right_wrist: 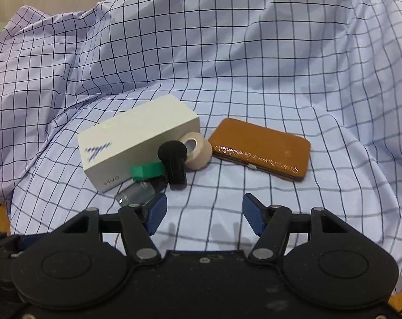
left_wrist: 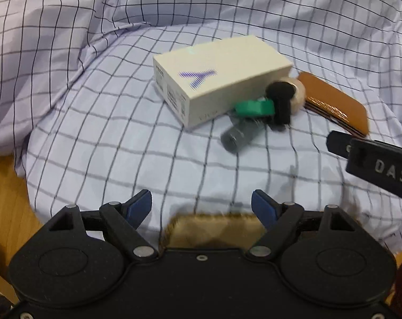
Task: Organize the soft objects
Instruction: 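Move both open tools from the basket toward the items on the sheet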
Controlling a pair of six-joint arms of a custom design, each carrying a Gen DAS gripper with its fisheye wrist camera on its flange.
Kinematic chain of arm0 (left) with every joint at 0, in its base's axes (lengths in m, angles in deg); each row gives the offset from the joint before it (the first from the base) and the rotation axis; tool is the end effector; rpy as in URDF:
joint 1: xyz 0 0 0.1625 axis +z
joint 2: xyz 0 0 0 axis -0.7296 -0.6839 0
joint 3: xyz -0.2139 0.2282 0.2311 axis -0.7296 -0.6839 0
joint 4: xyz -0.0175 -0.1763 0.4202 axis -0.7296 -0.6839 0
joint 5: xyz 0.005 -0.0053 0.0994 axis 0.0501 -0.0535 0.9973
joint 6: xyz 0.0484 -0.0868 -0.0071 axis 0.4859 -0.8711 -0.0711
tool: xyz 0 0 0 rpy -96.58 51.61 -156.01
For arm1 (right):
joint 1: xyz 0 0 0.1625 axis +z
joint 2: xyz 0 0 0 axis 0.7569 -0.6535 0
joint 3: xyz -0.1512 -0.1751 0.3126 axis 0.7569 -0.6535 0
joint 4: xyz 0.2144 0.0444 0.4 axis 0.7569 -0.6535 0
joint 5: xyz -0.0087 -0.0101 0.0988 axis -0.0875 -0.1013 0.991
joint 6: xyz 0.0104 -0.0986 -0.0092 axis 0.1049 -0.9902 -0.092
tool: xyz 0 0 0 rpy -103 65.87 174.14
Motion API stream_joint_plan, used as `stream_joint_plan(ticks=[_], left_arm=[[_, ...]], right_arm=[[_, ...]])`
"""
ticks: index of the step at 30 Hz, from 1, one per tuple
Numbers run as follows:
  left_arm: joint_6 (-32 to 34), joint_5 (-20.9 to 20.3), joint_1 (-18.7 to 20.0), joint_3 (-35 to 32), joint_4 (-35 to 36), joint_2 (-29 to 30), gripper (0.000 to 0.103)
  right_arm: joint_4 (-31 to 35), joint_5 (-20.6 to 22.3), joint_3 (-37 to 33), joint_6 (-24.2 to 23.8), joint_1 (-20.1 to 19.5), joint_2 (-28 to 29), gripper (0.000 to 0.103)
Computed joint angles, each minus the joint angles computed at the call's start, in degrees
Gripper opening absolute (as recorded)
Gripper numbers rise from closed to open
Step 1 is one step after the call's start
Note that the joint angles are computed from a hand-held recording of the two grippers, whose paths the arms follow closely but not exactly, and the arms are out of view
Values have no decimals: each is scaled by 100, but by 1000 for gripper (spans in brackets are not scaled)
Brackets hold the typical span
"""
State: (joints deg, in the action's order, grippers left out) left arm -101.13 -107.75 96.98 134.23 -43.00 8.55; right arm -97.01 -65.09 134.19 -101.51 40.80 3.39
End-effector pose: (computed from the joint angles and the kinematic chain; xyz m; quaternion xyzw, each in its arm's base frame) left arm -0.3358 -0.7421 0.0186 -0.0407 0.8717 -0.3080 0.3789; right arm 0.1015 -0.7847 0.2787 0.2670 -0.8846 0.2775 0.2630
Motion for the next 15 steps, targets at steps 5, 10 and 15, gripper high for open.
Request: stream_joint_plan(ticks=[5,10,15], left_arm=[[242,82,165,-175,-102,96,78],[158,3,300,-358,100,170,78],[87,-130,404,-530,232,259,84]], right_arm=[[169,-83,-561,62,65,429,63],[319,-213,-1162,109,120,903,63],[590,-243,-1700,174,162,1292,63]])
